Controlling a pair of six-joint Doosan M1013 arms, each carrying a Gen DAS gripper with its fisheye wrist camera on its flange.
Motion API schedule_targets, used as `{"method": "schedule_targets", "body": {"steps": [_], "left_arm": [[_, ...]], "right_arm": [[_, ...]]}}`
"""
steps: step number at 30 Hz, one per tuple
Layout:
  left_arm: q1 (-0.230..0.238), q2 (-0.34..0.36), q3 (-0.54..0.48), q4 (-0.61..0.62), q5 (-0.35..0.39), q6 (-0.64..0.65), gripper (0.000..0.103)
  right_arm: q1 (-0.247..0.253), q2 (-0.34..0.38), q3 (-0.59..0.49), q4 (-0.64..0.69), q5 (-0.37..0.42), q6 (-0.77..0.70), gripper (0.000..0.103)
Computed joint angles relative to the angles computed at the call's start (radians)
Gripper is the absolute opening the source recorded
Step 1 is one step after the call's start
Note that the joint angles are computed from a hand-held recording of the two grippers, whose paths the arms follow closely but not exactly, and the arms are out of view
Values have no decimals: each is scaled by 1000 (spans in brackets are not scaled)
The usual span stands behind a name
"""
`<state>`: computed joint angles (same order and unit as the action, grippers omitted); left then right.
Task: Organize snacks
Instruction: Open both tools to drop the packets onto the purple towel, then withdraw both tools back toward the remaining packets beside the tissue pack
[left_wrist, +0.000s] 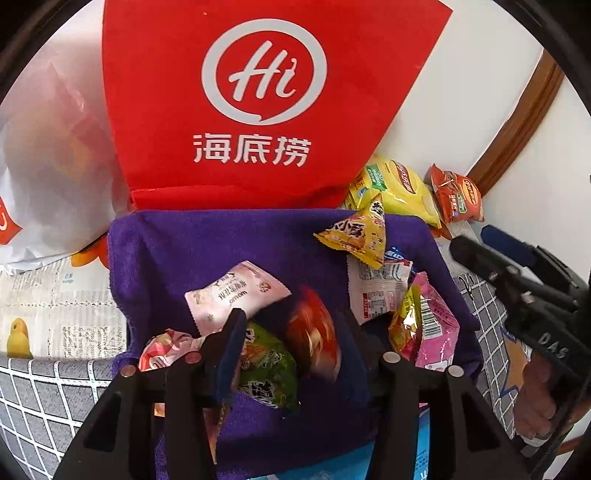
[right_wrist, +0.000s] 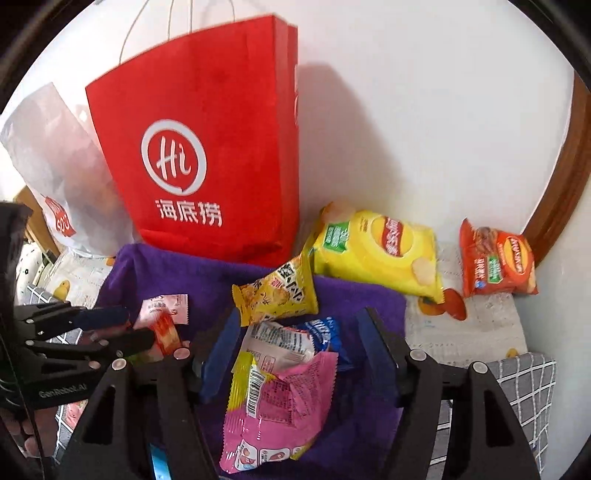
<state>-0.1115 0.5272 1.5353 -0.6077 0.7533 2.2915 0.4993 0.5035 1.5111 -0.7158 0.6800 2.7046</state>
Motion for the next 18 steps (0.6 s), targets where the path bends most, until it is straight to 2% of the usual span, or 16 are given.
{"method": "schedule_targets", "body": {"steps": [4, 9, 14, 18], "left_arm": [[-9, -1, 1, 10, -2, 0, 58], [-14, -5, 2, 15, 3, 4, 75], [-16, -24, 16, 10, -20, 26, 82], [-1, -41, 20, -31, -12, 59, 83]], "right_arm": [[1, -10, 8, -31, 1, 31, 69], [-2, -14, 10, -22, -2, 33, 69], [4, -20, 15, -35, 4, 44, 69], [11, -38, 33, -53, -6, 79, 69]]}}
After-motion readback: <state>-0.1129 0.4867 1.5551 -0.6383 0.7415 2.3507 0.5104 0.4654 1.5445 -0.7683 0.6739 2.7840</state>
